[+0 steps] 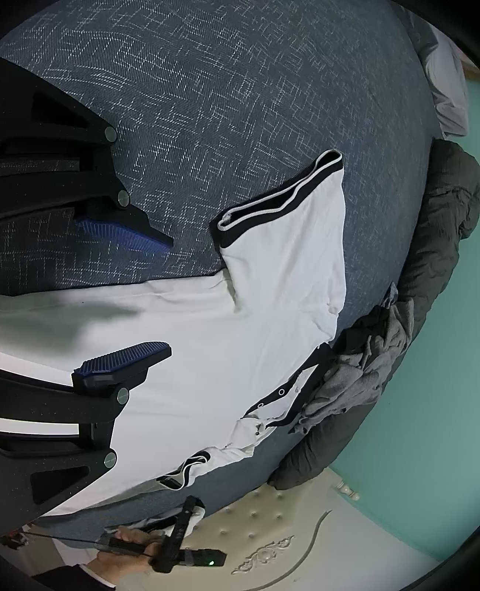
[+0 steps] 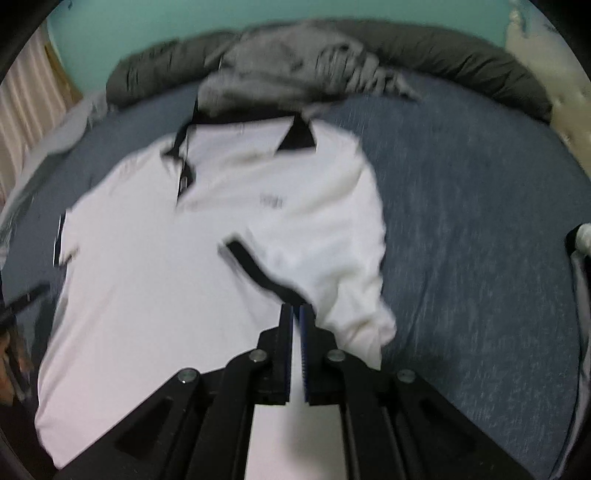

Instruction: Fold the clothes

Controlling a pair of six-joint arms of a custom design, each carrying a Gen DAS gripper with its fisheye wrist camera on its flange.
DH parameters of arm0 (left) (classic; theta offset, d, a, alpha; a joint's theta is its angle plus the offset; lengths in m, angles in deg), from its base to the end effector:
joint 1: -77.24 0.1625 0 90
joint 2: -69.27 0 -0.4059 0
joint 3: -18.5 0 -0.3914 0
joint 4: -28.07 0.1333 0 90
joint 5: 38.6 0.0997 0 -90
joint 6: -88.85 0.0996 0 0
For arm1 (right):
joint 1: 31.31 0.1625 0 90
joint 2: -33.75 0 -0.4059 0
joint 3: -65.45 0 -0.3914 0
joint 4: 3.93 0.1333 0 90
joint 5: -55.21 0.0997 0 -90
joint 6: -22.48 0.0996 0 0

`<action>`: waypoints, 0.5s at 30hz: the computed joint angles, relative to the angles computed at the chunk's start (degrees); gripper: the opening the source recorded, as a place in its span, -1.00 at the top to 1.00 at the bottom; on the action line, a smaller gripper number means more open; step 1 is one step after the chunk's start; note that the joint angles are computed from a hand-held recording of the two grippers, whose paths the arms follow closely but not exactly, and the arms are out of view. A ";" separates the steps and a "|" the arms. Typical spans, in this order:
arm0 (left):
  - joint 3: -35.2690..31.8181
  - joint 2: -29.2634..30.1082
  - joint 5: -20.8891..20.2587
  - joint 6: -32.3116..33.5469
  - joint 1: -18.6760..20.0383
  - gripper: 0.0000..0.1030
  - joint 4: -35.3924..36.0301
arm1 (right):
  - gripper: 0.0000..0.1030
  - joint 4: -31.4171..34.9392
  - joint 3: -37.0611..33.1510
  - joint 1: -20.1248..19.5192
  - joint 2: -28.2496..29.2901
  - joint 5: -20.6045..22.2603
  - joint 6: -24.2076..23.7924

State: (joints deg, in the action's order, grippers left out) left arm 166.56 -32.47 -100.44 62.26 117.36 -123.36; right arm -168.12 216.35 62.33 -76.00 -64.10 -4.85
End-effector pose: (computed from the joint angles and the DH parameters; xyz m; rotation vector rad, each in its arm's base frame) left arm -0.1185 -0.3356 0.2181 0.4782 2.7859 -0.7328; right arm 0.1027 -0.2825 0.2685 0.4748 -2.4312 0.5843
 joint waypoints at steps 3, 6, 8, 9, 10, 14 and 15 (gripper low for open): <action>-0.02 0.10 -0.07 0.14 -0.02 -0.06 0.03 | 0.94 -4.95 -0.51 -0.64 3.70 -0.73 1.41; -0.10 0.30 -0.23 0.32 0.14 -0.06 -0.07 | 0.94 -8.01 -1.19 -2.51 9.01 -1.11 4.13; -0.14 0.37 -0.32 0.43 0.31 -0.06 -0.10 | 0.94 -8.80 -1.10 -4.04 12.37 -1.96 5.20; -0.16 0.37 -0.32 0.46 0.40 -0.06 -0.12 | 0.94 -9.26 -0.80 -4.71 13.79 -2.13 5.36; -0.16 0.37 -0.32 0.45 0.47 -0.06 -0.15 | 0.94 -10.26 -0.42 -5.11 15.07 -2.38 5.28; -0.23 0.60 -0.35 0.46 0.49 -0.06 -0.35 | 0.93 -11.64 0.57 -6.05 14.37 -0.47 6.09; -0.20 0.63 -0.33 0.45 0.41 -0.06 -0.40 | 0.93 -11.27 0.53 -5.90 13.45 0.02 6.24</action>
State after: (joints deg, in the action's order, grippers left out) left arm 166.36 -31.84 -100.77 62.72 117.78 -123.76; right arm -179.39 216.88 56.43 -62.55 -64.08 1.39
